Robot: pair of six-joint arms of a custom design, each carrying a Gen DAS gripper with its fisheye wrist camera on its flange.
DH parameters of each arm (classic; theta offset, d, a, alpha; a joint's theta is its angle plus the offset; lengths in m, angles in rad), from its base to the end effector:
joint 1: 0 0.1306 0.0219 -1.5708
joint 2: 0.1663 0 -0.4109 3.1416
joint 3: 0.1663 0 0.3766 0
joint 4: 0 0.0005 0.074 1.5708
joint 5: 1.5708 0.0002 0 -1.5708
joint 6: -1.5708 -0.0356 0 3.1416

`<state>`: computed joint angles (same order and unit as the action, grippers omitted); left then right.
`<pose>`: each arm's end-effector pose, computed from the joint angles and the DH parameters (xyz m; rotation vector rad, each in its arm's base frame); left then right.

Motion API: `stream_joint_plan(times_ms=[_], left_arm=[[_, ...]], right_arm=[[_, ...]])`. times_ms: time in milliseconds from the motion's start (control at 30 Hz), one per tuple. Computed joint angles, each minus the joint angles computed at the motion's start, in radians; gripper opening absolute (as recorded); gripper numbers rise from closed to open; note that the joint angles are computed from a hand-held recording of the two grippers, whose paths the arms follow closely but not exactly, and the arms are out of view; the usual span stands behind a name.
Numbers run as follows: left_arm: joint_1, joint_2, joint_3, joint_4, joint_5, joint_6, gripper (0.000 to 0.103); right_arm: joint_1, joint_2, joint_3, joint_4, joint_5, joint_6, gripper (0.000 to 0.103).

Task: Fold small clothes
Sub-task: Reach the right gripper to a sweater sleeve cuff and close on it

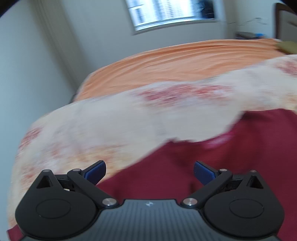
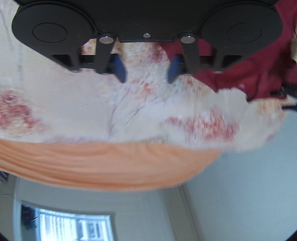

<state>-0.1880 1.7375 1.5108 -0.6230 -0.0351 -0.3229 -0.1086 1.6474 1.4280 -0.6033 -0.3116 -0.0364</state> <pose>0.5850 -0.1105 0.3518 0.5966 2.3479 0.1040 0.5594 -0.0505 0.3683 0.0259 2.3682 0.3376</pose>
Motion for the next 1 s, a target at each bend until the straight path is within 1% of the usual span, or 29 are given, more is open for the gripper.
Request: stream_joint_plan(times_ms=[33, 133, 200, 300, 367, 400, 433, 467, 533, 600, 667, 733, 767, 833, 867, 933, 1000], left_arm=[[-0.033, -0.007, -0.003, -0.013, 0.028, 0.007, 0.103], [-0.129, 0.007, 0.010, -0.044, 0.114, 0.049, 0.103], [-0.196, 0.026, 0.022, -0.043, 0.136, 0.069, 0.103], [-0.284, 0.071, 0.069, -0.063, 0.140, 0.098, 0.103], [-0.329, 0.100, 0.107, -0.089, 0.125, 0.102, 0.103], [-0.347, 0.117, 0.130, -0.103, 0.117, 0.103, 0.103], [-0.362, 0.132, 0.149, -0.113, 0.109, 0.108, 0.103], [-0.374, 0.144, 0.165, -0.123, 0.101, 0.114, 0.103], [-0.391, 0.164, 0.192, -0.143, 0.085, 0.128, 0.103], [-0.403, 0.182, 0.213, -0.165, 0.054, 0.138, 0.103], [-0.413, 0.197, 0.225, -0.178, 0.024, 0.142, 0.103], [-0.422, 0.210, 0.236, -0.198, 0.005, 0.150, 0.103], [-0.425, 0.216, 0.241, -0.206, 0.002, 0.155, 0.103], [-0.433, 0.229, 0.252, -0.222, -0.003, 0.170, 0.103], [-0.438, 0.234, 0.256, -0.226, -0.005, 0.176, 0.103], [-0.450, 0.243, 0.263, -0.222, -0.011, 0.187, 0.103], [-0.463, 0.257, 0.279, -0.223, 0.004, 0.211, 0.103]], right_arm=[[-0.027, -0.043, -0.045, 0.008, -0.001, -0.009, 0.082], [-0.133, -0.166, -0.168, -0.029, 0.003, -0.014, 0.082], [-0.225, -0.248, -0.246, -0.057, 0.028, -0.009, 0.082], [-0.395, -0.340, -0.338, -0.082, 0.033, -0.044, 0.082], [-0.495, -0.372, -0.379, -0.089, 0.065, -0.067, 0.082], [-0.532, -0.377, -0.393, -0.092, 0.085, -0.072, 0.080], [-0.568, -0.377, -0.406, -0.090, 0.080, -0.076, 0.078], [-0.602, -0.369, -0.414, -0.088, 0.051, -0.082, 0.074], [-0.662, -0.343, -0.436, -0.073, -0.021, -0.131, 0.066], [-0.692, -0.309, -0.453, -0.049, -0.072, -0.217, 0.047], [-0.707, -0.281, -0.466, -0.028, -0.116, -0.277, 0.041], [-0.706, -0.262, -0.480, 0.008, -0.135, -0.335, 0.041], [-0.713, -0.256, -0.487, 0.031, -0.158, -0.367, 0.039], [-0.724, -0.246, -0.496, 0.072, -0.196, -0.418, 0.019], [-0.726, -0.240, -0.490, 0.075, -0.198, -0.421, 0.005], [-0.730, -0.243, -0.478, 0.072, -0.187, -0.396, 0.005], [-0.746, -0.266, -0.468, 0.090, -0.196, -0.392, 0.004]])
